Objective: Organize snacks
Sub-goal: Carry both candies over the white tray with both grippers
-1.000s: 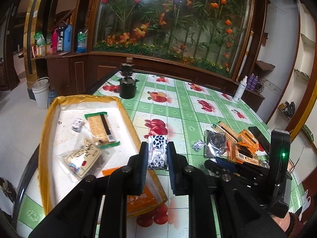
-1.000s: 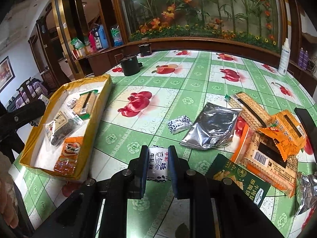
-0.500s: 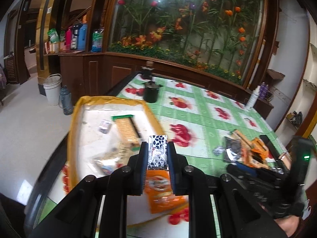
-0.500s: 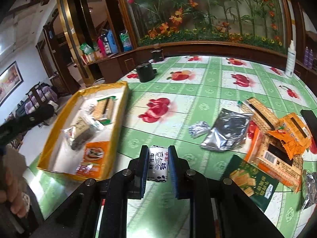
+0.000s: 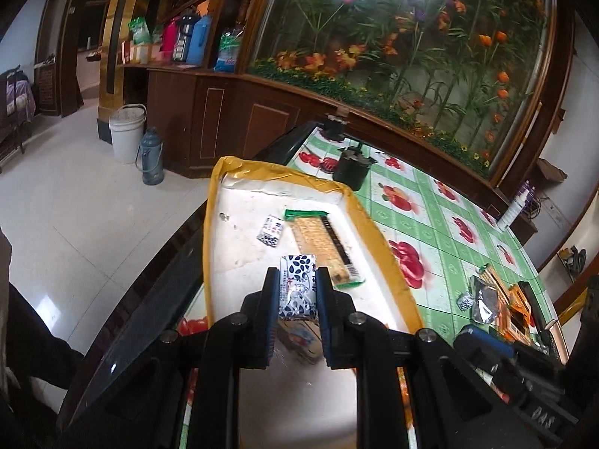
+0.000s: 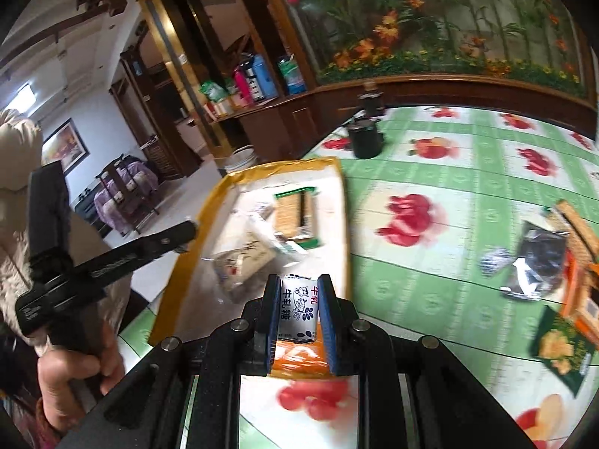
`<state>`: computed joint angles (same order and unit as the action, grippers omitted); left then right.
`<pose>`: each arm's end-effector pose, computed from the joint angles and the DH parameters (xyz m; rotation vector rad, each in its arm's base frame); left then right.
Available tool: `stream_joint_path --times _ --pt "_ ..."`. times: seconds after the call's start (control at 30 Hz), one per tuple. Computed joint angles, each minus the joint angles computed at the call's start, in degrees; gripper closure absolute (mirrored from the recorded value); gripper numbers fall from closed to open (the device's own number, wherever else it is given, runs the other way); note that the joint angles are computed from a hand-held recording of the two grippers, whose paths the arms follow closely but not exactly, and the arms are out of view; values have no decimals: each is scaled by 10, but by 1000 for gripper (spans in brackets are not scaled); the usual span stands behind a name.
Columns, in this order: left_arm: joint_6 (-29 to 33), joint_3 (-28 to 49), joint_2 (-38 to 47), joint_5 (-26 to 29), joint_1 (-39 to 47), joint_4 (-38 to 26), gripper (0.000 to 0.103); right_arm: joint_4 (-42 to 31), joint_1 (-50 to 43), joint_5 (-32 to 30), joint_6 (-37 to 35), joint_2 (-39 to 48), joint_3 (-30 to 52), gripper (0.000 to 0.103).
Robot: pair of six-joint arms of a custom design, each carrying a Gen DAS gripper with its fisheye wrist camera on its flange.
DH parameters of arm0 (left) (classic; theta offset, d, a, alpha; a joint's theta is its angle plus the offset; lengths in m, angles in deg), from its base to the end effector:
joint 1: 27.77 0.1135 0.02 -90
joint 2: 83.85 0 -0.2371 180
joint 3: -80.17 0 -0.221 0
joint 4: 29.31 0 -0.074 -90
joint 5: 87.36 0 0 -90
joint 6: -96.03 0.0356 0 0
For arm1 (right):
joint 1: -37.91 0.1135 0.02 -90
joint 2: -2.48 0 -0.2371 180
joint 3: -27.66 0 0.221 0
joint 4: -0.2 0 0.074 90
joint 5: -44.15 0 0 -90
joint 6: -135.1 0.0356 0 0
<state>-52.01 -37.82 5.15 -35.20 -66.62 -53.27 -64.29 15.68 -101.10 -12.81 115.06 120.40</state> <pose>0.2295 -0.1568 0.1710 -0.6350 2.1401 -0.0842 0.3149 -0.0971 0.1636 -0.7656 2.1831 0.8525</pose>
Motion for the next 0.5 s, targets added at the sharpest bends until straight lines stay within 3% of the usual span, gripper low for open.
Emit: stream_joint_path --times 0.17,0.5 --pt "24 -9 13 46 45 34 85 53 48 15 35 -24 -58 81" --pt "30 1 62 73 60 54 85 105 85 27 4 -25 -122 81"
